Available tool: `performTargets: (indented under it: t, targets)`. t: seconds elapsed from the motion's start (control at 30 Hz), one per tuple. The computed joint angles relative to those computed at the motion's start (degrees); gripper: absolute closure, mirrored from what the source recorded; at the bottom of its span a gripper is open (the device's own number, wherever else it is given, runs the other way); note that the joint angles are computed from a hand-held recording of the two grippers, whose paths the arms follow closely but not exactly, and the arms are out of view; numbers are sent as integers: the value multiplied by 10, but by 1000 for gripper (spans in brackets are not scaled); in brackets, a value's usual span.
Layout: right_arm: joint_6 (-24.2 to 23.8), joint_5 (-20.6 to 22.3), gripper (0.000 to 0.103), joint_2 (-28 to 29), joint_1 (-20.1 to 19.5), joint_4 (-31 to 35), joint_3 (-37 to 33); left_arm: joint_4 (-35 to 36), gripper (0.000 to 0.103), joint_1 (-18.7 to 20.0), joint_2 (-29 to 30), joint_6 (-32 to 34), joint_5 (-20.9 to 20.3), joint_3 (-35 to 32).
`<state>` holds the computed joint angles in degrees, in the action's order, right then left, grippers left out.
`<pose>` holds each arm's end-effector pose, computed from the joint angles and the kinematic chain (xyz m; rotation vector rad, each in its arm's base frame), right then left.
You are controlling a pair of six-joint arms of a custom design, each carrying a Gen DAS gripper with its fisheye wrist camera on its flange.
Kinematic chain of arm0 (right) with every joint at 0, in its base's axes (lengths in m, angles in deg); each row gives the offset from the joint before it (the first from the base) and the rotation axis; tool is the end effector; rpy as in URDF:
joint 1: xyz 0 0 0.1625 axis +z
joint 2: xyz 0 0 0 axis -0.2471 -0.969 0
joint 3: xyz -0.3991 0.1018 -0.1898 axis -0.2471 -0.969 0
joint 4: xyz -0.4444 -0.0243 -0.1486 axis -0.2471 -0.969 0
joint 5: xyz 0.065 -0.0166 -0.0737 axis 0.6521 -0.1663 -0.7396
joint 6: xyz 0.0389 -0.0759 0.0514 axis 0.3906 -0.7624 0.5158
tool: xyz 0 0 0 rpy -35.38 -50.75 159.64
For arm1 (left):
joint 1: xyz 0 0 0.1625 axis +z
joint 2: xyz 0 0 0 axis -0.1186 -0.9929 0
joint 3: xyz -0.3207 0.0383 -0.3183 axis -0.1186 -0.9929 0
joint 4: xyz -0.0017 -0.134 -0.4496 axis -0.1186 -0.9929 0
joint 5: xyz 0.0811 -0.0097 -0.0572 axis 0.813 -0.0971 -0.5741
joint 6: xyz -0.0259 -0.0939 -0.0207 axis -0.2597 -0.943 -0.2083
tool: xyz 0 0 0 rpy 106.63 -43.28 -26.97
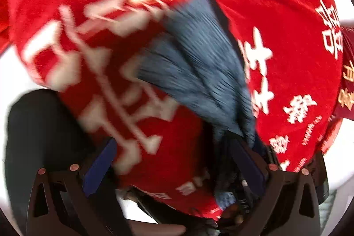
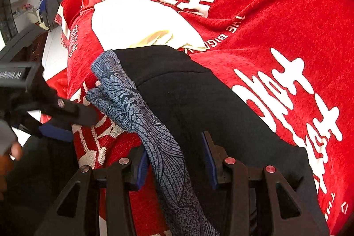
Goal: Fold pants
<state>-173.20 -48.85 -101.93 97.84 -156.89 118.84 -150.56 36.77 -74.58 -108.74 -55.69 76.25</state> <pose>0.0524 -0.5851 0.2548 1.9105 -2.2319 -0.0342 -0.3025 -0.4150 -0.1181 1.4070 -2.4348 1.2840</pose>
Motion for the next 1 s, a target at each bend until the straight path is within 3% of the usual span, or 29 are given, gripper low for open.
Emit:
performTargets:
  t: [0.03, 0.13, 0.4, 0.57, 0.8, 0.87, 0.9, 0.93, 1.0]
  targets:
    - [-1, 2, 60, -1, 0, -1, 0, -22, 1, 6, 5, 21, -3, -5]
    - [0, 5, 60, 0, 1, -3, -4, 4, 1, 21, 0, 35, 7, -25]
    - [1, 7, 60, 1, 0, -1, -7, -75, 1, 18, 12, 54, 102, -31]
    - [1, 3, 60, 2, 0, -3, -3, -76, 1, 43, 12, 58, 66, -31]
    - [1, 3, 60, 3, -1, -3, -3, -204, 1, 48, 52, 78, 73, -16]
    - [-2, -1, 60, 2, -2, -4, 1, -201, 9, 48, 45, 93, 89, -13]
    - [-4, -3, 60, 1, -3, -5, 4, -165, 22, 53, 28, 108, 87, -10]
    - [-5, -5, 60, 0, -4, -4, 6, -150, 42, 57, 21, 125, 81, -10]
    - [-3, -11, 60, -1, -6, 5, 8, -126, 58, 71, 8, 158, 51, -12]
